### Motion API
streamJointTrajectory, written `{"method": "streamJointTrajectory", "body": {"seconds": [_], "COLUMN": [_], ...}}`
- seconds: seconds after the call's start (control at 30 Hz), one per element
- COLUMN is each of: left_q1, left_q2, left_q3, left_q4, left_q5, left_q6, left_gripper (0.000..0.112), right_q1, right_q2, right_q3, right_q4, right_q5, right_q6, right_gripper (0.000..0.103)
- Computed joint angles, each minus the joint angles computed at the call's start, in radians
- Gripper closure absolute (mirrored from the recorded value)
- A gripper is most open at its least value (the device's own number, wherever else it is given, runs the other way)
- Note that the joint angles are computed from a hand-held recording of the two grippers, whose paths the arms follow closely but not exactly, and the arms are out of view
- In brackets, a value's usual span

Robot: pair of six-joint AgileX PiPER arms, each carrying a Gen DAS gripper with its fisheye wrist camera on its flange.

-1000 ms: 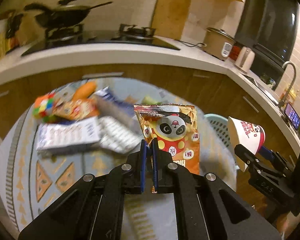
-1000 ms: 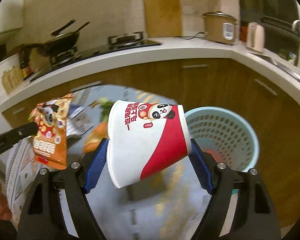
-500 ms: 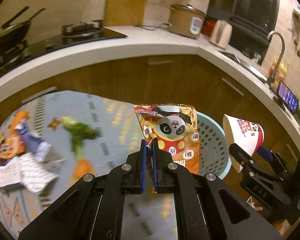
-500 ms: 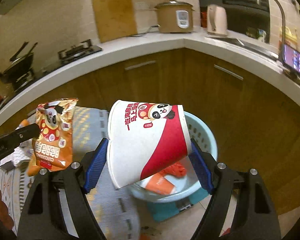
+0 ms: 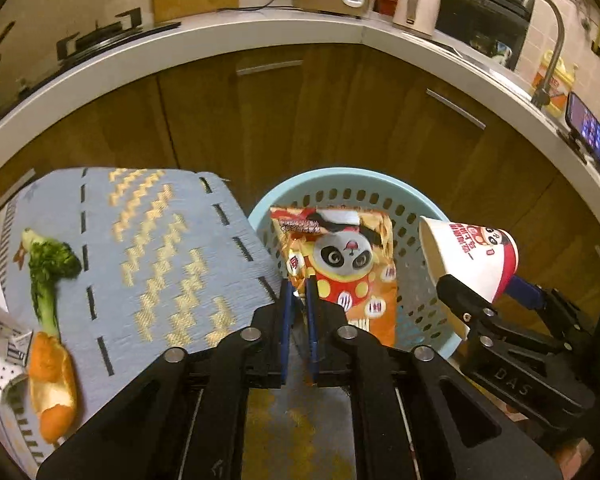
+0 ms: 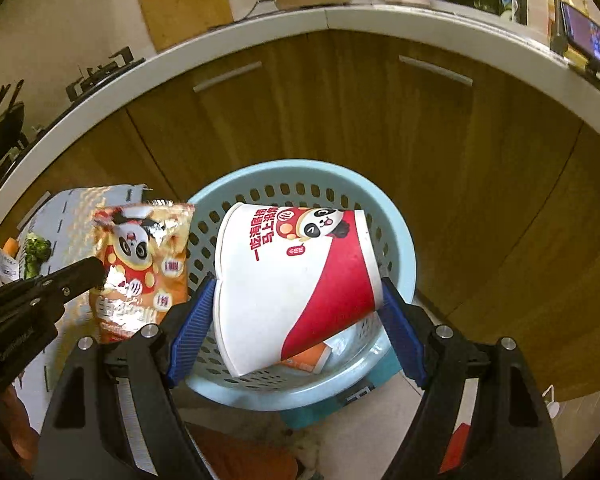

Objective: Collect trash
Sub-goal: 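Carry the snack bag and red-and-white cup over the blue basket and release both, then return both tools to the table toward the remaining trash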

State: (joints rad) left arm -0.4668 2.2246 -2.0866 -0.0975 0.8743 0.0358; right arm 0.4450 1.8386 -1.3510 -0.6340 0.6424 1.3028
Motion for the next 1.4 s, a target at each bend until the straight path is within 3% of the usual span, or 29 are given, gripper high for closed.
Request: {"method": "streamJointTrajectory", "body": {"seconds": [0.1,0.13,0.17,0.5,0.73,0.97,1.03,1.13,1.33,1.4], "left_q1": [-0.002,-0.001,-0.002,0.038,0.116,0.312,0.380,0.506,0.768,0.823], "left_q2": [0.017,0.016,0.005,-0.123,-0.318,-0.533,-0.582,-0.662,-0.604,-0.549], "left_q3": [-0.025,-0.022,-0.003,0.183,0.415,0.637,0.693,0.805,0.774,0.728], "left_q4": [-0.002,-0.006,0.002,-0.039,-0.100,-0.158,-0.155,-0.188,-0.313,-0.304], "left_q5": [0.025,0.023,0.004,-0.099,-0.208,-0.288,-0.319,-0.399,-0.339,-0.320], "left_q6": [0.003,0.005,-0.002,0.028,0.070,0.140,0.151,0.211,0.344,0.347], "left_gripper": [0.092,0.077,0.071,0.070,0.070,0.063,0.062,0.062,0.054,0.040], "right_q1": [-0.012,-0.020,-0.029,0.008,0.121,0.278,0.318,0.356,0.399,0.410], "right_q2": [0.011,0.015,0.015,-0.018,-0.043,0.037,0.088,0.186,0.389,0.462], "right_q3": [-0.004,-0.008,-0.004,0.009,-0.073,-0.263,-0.339,-0.479,-0.777,-0.907], "right_q4": [0.032,0.058,0.072,0.013,-0.071,-0.121,-0.116,-0.051,0.065,0.096], "right_q5": [-0.005,-0.012,-0.020,-0.014,0.041,0.072,0.088,0.117,0.187,0.244], "right_q6": [-0.017,-0.038,-0.054,0.010,0.046,0.007,-0.032,-0.131,-0.279,-0.331], "right_gripper": [0.026,0.026,0.026,0.026,0.027,0.037,0.055,0.058,0.065,0.065]}}
